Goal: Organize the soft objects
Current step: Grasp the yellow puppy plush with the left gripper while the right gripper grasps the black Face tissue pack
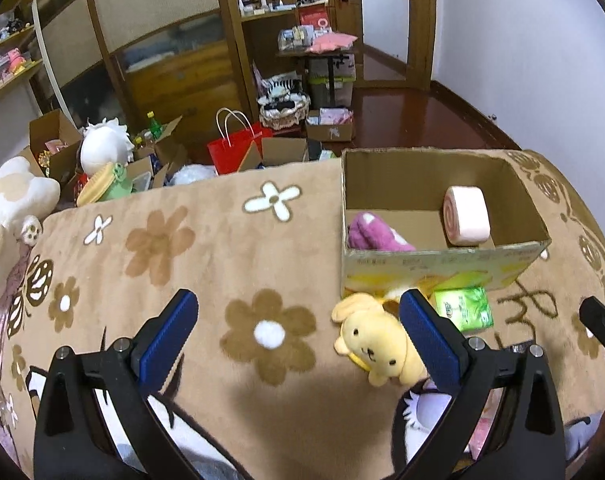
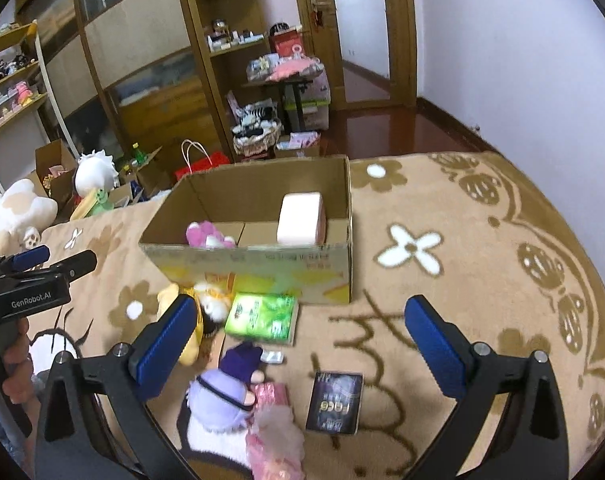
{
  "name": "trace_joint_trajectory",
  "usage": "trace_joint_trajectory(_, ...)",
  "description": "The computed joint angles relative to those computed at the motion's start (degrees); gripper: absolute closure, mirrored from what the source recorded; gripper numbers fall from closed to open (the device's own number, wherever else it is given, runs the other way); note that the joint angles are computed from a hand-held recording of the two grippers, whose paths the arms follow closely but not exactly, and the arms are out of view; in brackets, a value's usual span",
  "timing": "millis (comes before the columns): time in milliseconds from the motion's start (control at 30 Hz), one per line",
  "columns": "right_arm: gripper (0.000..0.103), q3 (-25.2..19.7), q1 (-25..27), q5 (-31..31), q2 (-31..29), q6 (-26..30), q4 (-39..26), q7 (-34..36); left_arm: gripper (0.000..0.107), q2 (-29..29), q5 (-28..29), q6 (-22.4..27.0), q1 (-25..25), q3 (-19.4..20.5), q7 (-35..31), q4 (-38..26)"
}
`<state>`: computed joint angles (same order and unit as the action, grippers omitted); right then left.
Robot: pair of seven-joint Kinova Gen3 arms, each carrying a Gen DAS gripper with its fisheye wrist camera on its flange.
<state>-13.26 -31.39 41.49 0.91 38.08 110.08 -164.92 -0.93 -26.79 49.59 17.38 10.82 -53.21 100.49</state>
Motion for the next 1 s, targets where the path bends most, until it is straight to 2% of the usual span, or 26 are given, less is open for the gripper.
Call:
trace_joint_trajectory(300, 0.000, -0.1, 0.3, -4.4, 0.0, 1.0, 1.2, -0.6, 0.008, 0.5, 2.2, 1.3, 0.5, 0.1, -2.8, -0.1)
trace_joint_trajectory(433, 0.000, 0.5, 0.7, -5.8, 0.7, 0.2, 1.4, -0.3, 0.008, 1.4, 5.0, 0.8, 0.4, -0.4, -5.7, -0.3)
trace_joint_trajectory(567, 0.000, 1.0, 0.3, -6.0, 1.9, 0.4, 1.1, -0.3, 0.008, 2.9, 4.5, 1.1, 1.2, -0.4, -6.0, -0.7)
trace_joint_trajectory(1000, 0.000, 3.4, 0.0, -12.2, 5.3, -1.1, 0.4, 5.7, 0.008, 6.6, 7.7, 1.4, 2.7, -1.6, -10.5, -2.3)
